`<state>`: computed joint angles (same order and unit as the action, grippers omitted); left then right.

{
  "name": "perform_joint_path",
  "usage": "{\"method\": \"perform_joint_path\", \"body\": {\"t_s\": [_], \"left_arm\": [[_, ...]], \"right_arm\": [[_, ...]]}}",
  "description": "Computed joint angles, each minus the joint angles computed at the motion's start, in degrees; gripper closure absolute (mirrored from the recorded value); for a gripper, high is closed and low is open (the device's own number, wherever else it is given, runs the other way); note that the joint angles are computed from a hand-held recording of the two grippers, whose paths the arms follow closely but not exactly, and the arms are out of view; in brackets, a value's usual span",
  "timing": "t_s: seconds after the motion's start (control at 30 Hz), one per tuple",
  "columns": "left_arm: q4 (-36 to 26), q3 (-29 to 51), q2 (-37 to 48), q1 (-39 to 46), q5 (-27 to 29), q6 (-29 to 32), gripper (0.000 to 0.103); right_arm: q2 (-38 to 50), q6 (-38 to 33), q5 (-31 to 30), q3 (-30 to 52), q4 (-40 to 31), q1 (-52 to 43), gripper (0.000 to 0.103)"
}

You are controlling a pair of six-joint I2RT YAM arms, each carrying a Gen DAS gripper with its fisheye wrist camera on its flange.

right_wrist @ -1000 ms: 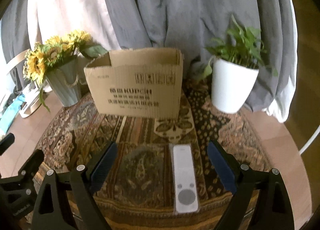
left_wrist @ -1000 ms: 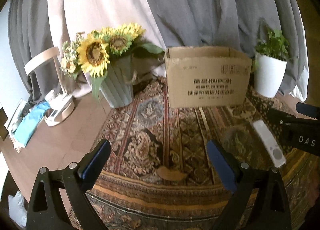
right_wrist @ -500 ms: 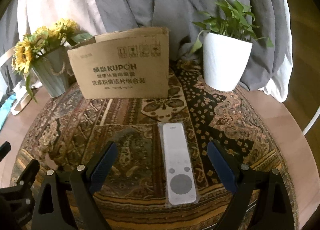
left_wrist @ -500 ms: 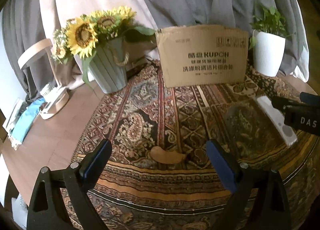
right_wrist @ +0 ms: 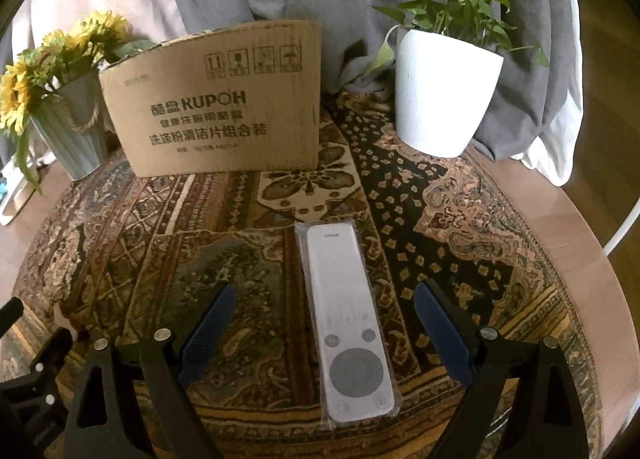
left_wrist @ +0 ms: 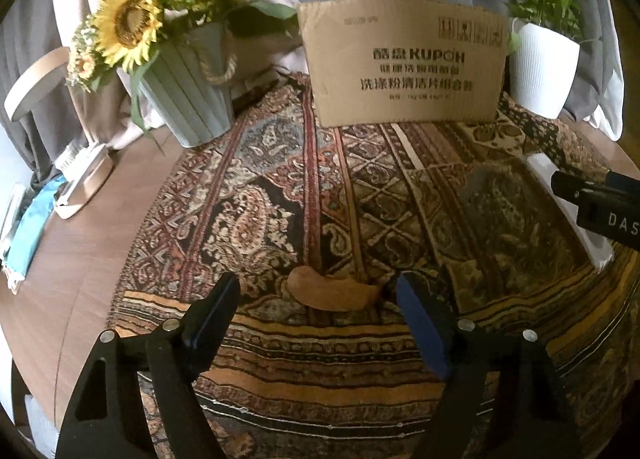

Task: Organize rigid objects
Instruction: 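Grasp the curved wooden piece with the left tool while the right tool grasps the white bagged remote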

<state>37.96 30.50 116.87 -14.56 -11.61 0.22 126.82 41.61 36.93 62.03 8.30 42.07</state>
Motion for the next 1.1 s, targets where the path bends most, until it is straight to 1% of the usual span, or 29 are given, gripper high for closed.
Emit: {"method": "perform_joint_path", "body": {"t_s": [0.17,0.23,0.27,0.4,0.47,0.63,0.73,0.83,0.93,1.0,1.1], "left_arm": [[-1.6,1.9,1.7,-0.1,0.1,0.8,0.026],[-2.3,2.6,2.4,0.2,0.4,1.5,0.03],[-2.5,2.9,2.8,0.4,0.3,2.0,0.032],[-3.0,3.9,3.7,0.7,0.8,2.6,0.034],[-3.0,4.3,4.2,0.8,1.2,2.9,0.035],[-2.3,4.8,4.7,0.7,1.7,3.6,0.04],[-1.8,4.7,4.8,0.8,2.6,3.7,0.045],[-1.5,4.7,4.8,0.8,2.8,3.6,0.046],[-1.6,4.7,4.8,1.2,3.6,3.4,0.046],[-1.8,4.8,4.9,1.7,4.7,3.3,0.046],[-2.7,5.4,5.0,2.8,6.9,2.7,0.046]], "right_arm": [[1.3,0.4,-1.3,1.0,-0.5,-1.0,0.012],[1.9,0.2,-1.4,1.4,-0.5,-1.3,0.012],[2.2,0.2,-1.2,1.7,-0.9,-1.3,0.013],[3.2,0.1,0.1,3.0,-2.4,-1.3,0.016],[3.6,-0.1,0.0,3.2,-2.1,-1.5,0.02],[4.7,0.1,-1.3,3.9,-2.5,-2.4,0.025],[5.4,-0.4,-3.5,4.0,-1.6,-3.0,0.033],[5.5,-0.6,-5.0,3.6,-0.5,-3.3,0.036],[5.5,-1.3,-5.7,3.3,0.6,-3.3,0.042],[5.5,-1.7,-5.8,3.3,0.9,-3.2,0.044],[5.6,-2.3,-6.0,3.5,1.1,-3.0,0.05]]}}
